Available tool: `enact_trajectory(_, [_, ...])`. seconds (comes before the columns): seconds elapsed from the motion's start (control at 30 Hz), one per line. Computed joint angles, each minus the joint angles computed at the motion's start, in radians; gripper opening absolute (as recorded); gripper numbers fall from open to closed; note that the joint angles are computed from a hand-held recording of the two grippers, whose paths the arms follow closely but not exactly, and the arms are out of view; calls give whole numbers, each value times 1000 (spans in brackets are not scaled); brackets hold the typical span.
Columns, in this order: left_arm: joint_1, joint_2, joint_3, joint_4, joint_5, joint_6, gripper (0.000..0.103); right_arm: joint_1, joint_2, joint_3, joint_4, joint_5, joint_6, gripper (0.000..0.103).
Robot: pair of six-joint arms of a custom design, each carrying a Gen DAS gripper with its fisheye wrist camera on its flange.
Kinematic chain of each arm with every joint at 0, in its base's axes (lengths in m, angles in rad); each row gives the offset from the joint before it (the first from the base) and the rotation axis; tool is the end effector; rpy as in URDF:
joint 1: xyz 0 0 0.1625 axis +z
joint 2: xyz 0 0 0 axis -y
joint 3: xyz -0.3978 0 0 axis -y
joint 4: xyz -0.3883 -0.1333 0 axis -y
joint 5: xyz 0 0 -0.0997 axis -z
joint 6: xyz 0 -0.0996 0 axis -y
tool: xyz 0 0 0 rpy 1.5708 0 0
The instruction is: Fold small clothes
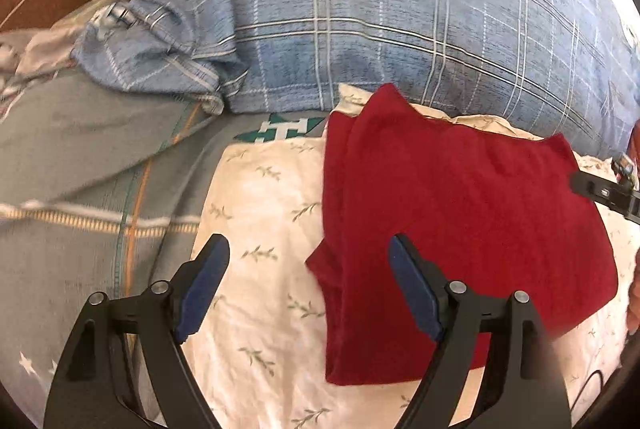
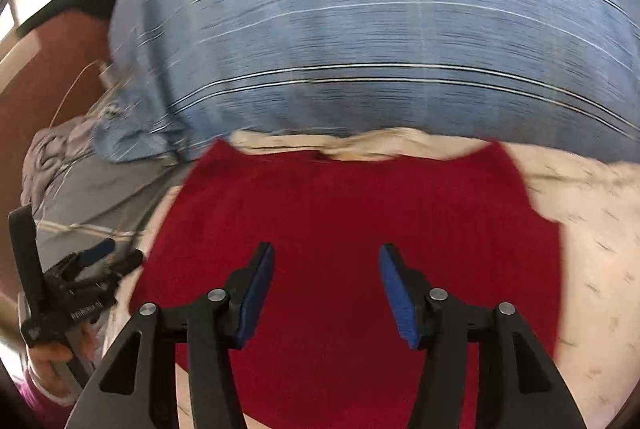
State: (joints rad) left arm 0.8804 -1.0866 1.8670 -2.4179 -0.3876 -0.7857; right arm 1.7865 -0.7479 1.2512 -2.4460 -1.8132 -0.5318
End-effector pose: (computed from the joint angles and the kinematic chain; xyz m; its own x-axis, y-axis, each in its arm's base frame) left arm -0.1847 -0.5778 0.2105 -0.6832 -0.4076 -0.6059 0.2153 0.6804 -0.7005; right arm 0.2695 -0.7188 0.1919 -0.7323 -0.5671 0.3770 -0.6622 0.7222 -0.1998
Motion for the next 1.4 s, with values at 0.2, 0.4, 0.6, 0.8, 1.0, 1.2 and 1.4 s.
enact_trajectory(0.2, [29,-3,36,-109,-53,24,83,48,122,-89,42,22,16,50])
enact_trajectory(0.4, [67,1,46,-230,-133,114,83,91,264,-207,35,-45,-48,49])
enact_trajectory(0.6, [88,2,44,-266,-174,152,86,107,442,-447,126,-93,4,50])
enact_trajectory(0.8, [98,-3,45,-279,-194,159,87,116,536,-564,144,-150,2,53])
enact_trajectory(1.0, [94,-10,57,-279,-186,158,87,122,517,-545,144,-148,28,54])
enact_trajectory(1.2, [92,-7,56,-279,-180,153,87,128,418,-443,216,-91,55,75])
enact_trajectory(1.4, [93,-7,58,-288,-182,157,87,162,443,-375,81,-230,-128,51])
